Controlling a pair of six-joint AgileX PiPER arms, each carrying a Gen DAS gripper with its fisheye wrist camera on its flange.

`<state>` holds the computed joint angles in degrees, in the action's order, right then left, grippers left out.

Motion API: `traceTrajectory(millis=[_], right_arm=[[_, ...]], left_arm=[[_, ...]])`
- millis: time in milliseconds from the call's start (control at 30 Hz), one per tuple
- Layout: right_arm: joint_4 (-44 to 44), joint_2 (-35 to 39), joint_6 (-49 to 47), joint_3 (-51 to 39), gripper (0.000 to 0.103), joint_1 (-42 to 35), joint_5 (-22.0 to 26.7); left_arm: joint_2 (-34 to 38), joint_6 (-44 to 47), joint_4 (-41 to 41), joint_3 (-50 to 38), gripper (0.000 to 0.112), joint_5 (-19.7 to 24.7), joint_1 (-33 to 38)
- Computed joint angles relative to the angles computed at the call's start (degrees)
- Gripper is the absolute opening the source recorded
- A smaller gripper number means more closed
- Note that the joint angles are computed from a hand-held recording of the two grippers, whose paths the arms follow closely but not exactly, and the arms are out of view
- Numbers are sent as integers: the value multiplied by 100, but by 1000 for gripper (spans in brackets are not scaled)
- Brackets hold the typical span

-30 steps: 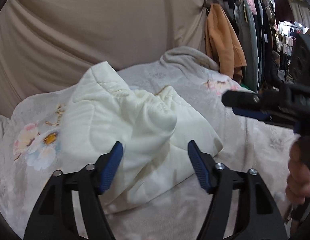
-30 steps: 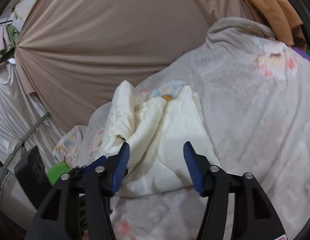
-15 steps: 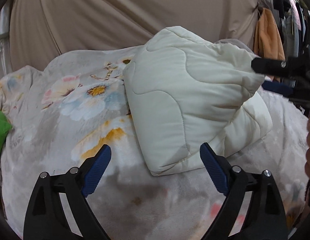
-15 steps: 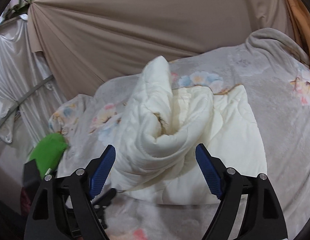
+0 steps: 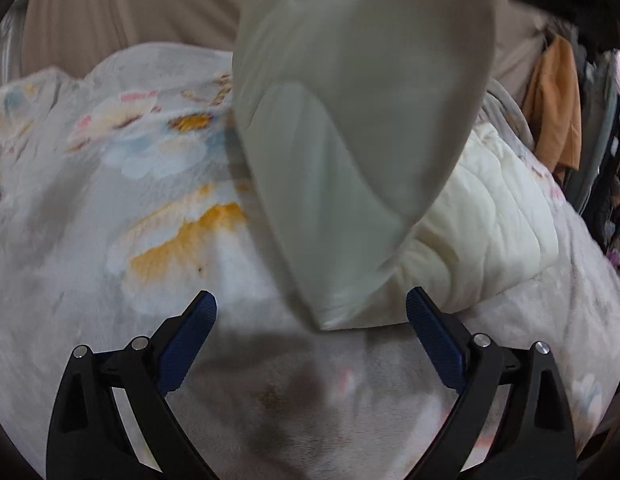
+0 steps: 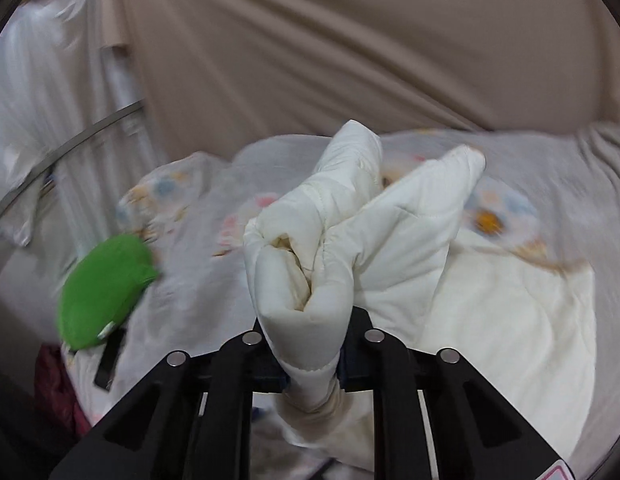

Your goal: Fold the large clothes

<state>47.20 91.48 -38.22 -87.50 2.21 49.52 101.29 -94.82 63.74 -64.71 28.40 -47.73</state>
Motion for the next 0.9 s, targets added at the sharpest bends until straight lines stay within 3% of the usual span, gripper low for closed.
traceTrajectory(millis=[133,233,333,433,533,667,733,900], right_arm=[[-250,-21,12,-451,13,739,158],[56,-360,-465,46,12,799,-246],[1517,-684,-1468,946,12,-299,-32],[2608,-945,-2153,2109,11,-1845,270],[2942,-754,-2571,2827,11,-3171,771],[2921,-59,-3161,3253,11,-4069,1204],[3000,291,-3368,3298,11,-4165,1279],[3193,1137,-3324,3099,11,-4294,1855]], left_arm=[[-267,-1014,718,427,95,-522,231],[-317,-1099,829,449,95,-637,223],[-215,-850,623,273,95,-290,116],[-52,-268,85,75,95,-381,176],[40,-61,91,-95,95,-232,39],[305,286,150,-457,95,398,-322],[462,439,143,-644,95,748,-468],[610,1044,-175,-1025,95,896,-320]])
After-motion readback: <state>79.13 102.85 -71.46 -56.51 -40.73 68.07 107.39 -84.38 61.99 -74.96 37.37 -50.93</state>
